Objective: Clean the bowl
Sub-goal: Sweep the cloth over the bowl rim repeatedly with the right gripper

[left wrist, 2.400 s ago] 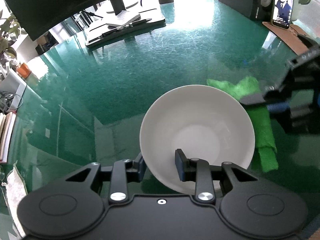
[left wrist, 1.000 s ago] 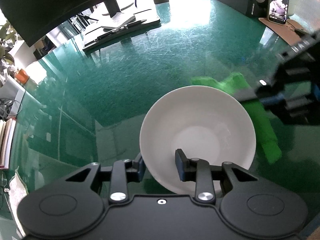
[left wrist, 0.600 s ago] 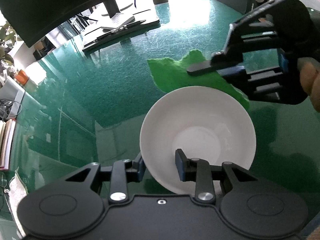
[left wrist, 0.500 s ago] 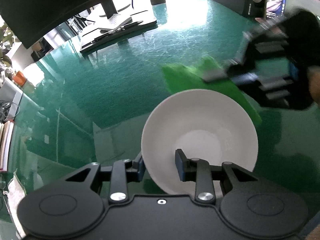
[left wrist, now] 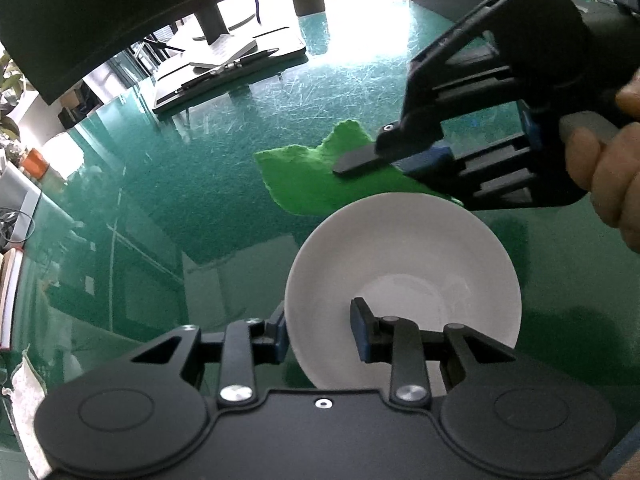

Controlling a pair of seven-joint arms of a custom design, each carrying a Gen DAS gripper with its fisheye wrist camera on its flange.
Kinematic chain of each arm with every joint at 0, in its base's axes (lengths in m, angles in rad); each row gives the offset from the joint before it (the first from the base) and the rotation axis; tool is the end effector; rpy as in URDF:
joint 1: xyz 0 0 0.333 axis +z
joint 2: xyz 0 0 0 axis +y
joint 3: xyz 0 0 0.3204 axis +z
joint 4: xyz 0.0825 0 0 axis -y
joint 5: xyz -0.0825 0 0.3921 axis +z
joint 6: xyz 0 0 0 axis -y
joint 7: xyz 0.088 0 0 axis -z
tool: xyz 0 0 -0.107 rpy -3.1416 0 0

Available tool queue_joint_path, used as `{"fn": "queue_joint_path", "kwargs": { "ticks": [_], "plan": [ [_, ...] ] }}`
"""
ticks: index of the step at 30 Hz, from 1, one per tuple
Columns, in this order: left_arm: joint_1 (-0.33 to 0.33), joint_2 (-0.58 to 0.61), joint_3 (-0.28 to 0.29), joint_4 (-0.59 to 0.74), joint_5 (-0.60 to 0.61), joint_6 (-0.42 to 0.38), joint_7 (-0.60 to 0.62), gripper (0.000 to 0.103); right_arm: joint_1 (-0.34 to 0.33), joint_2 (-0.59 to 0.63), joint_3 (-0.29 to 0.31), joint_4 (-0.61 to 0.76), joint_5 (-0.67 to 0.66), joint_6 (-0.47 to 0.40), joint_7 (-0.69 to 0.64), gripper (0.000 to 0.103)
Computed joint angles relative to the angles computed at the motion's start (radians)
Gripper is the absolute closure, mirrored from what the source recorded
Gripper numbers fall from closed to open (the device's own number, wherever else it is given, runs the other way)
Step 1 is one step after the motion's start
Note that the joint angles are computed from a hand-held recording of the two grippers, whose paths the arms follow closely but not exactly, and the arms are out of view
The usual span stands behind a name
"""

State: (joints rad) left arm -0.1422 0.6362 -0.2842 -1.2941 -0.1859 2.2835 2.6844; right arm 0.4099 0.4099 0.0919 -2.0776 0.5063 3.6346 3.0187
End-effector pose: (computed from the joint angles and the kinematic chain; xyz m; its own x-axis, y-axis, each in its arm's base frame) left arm 0.7220 -0.2704 0.4258 -0.9592 -0.2418 -0.1465 -0.1541 0.8816 -0.4460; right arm 0.5831 0.2425 0.3581 -0.4883 0.1328 -0.8625 -0.1319 0.9658 0.2234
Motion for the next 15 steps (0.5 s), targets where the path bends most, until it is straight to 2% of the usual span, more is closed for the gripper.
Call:
{"fn": "queue_joint_path", "kwargs": {
  "ticks": [4, 7, 11, 14, 15],
  "plan": [
    [0.003, 0.007, -0.007, 0.009, -0.006, -0.008, 0.016, 0.073, -0.007, -0.077, 0.021, -0.111, 0.002, -0.016, 0.027, 0.095],
    [0.004, 0.009, -0.007, 0.012, -0.01, -0.01, 0.023, 0.073, -0.033, -0.122, 0.039, -0.167, -0.069, -0.038, 0.057, 0.094],
    [0.001, 0.007, -0.005, 0.008, -0.01, -0.005, 0.021, 0.073, -0.056, -0.106, 0.015, -0.096, -0.155, -0.14, -0.001, 0.094],
    [0.001, 0.005, -0.004, 0.004, -0.01, -0.001, 0.019, 0.073, -0.114, -0.074, 0.045, -0.032, -0.231, -0.192, -0.011, 0.094],
    [0.002, 0.003, -0.005, 0.002, -0.01, -0.001, 0.019, 0.073, -0.152, -0.057, 0.072, 0.001, -0.279, -0.226, -0.02, 0.094]
  ]
}}
